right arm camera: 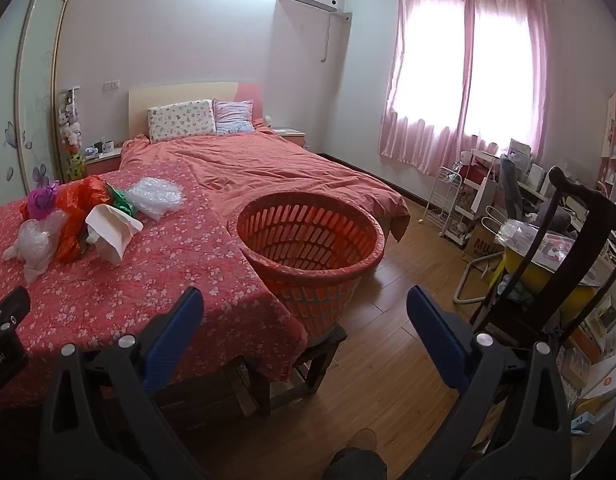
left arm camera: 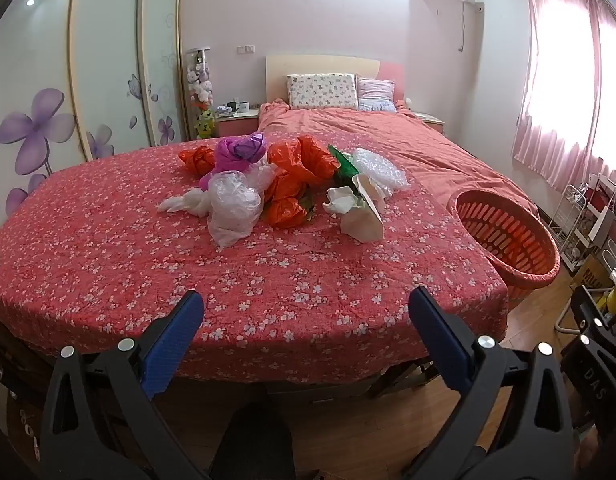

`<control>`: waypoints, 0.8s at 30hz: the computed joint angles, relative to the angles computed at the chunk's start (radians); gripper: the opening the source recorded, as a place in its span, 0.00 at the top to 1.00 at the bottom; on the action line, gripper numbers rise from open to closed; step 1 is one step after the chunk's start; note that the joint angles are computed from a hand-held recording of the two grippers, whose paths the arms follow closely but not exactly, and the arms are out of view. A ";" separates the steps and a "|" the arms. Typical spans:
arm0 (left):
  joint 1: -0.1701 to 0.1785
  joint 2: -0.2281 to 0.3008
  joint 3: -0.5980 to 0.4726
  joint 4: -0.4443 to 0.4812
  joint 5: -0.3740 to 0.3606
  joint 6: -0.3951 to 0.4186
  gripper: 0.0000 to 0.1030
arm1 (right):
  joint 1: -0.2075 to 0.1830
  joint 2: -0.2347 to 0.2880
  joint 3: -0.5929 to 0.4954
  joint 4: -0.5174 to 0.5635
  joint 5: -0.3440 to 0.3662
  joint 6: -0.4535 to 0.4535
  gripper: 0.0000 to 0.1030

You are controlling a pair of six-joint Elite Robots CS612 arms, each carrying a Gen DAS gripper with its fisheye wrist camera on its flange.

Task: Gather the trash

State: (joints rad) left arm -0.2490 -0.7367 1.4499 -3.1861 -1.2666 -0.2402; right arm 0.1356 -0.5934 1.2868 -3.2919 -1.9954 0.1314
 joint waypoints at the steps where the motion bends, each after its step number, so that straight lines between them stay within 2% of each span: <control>1: 0.000 0.000 0.000 0.000 0.000 0.000 0.02 | 0.000 0.000 -0.001 0.001 -0.002 -0.002 0.04; 24: 0.000 -0.002 0.000 0.008 -0.003 -0.004 0.02 | 0.001 0.002 -0.004 0.007 -0.001 -0.001 0.04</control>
